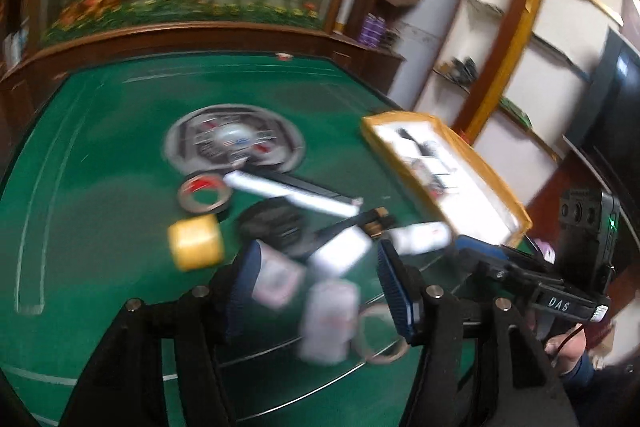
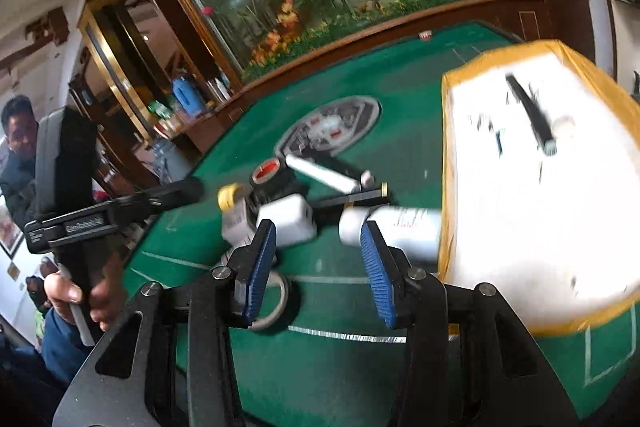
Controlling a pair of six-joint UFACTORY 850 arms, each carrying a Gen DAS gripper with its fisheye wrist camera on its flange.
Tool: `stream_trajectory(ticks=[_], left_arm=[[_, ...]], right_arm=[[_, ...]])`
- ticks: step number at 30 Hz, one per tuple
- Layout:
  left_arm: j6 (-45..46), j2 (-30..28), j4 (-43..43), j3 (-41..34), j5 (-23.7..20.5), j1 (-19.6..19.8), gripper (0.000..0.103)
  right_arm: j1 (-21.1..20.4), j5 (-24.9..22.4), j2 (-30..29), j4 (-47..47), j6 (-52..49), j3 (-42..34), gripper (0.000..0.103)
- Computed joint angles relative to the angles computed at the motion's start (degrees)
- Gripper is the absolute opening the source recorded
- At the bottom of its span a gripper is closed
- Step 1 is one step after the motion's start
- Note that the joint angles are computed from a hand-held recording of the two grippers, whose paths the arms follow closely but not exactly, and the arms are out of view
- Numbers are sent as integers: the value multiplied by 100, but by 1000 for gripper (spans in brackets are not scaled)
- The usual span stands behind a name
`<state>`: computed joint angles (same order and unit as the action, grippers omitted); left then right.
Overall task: Organize rigid objects
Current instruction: 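Move both tools back toward the pile of items on the table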
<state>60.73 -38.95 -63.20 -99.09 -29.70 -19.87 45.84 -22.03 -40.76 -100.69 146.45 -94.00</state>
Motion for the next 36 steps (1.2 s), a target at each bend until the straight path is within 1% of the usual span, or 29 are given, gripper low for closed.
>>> stream_trajectory(ticks=[1, 3, 5, 6, 8, 9, 10, 11, 12, 14, 17, 18, 20, 22, 24, 25, 28, 30, 34, 36], left_arm=[[64, -16, -180, 63, -96, 97, 65], [56, -83, -328, 103, -186, 222, 65], [-60, -213, -415, 45, -366, 314, 65], [-36, -281, -513, 0, -524, 355, 65], [65, -363, -639, -12, -624, 387, 65], [90, -397, -657, -28, -734, 418, 65], [153, -461, -792, -94, -984, 469, 65], [230, -497, -925, -132, -1089, 488, 65], [234, -504, -922, -139, -1094, 493, 65], [35, -572, -720, -229, -1150, 484, 65], [-308, -618, -514, -286, -1091, 472, 65], [-395, -631, -491, -292, -1114, 493, 65], [-615, -601, -361, -239, -950, 491, 65], [-627, -563, -330, -179, -830, 474, 65], [-496, -441, -368, -13, -569, 433, 65], [-290, -349, -515, 125, -398, 415, 65], [246, -174, -850, 369, -178, 384, 65], [361, -170, -866, 369, -232, 378, 65], [-41, -335, -530, 131, -524, 416, 65], [-36, -327, -595, 150, -557, 442, 65]], right_arm=[[8, -42, 4, -50, 71, 46, 44], [33, -171, -131, 274, -232, -115, 44], [50, -236, -188, 276, -110, -133, 44], [67, -273, -241, 421, -236, -197, 44], [103, -382, -300, 738, -722, -319, 44], [128, -444, -303, 777, -795, -335, 44], [145, -544, -291, 648, -629, -298, 44], [140, -541, -263, 561, -467, -250, 44], [104, -433, -251, 512, -358, -224, 44], [62, -305, -237, 679, -354, -209, 44], [23, -131, -268, 768, -434, -270, 44], [28, -153, -288, 916, -589, -310, 44], [40, -185, -315, 1061, -752, -360, 44], [50, -235, -339, 1222, -890, -403, 44], [50, -273, -399, 1561, -1220, -516, 44], [48, -280, -420, 1692, -1339, -556, 44], [53, -379, -439, 1831, -1345, -583, 44], [62, -476, -435, 1822, -1228, -566, 44], [89, -639, -453, 1981, -1239, -595, 44], [112, -735, -430, 1933, -1079, -547, 44]])
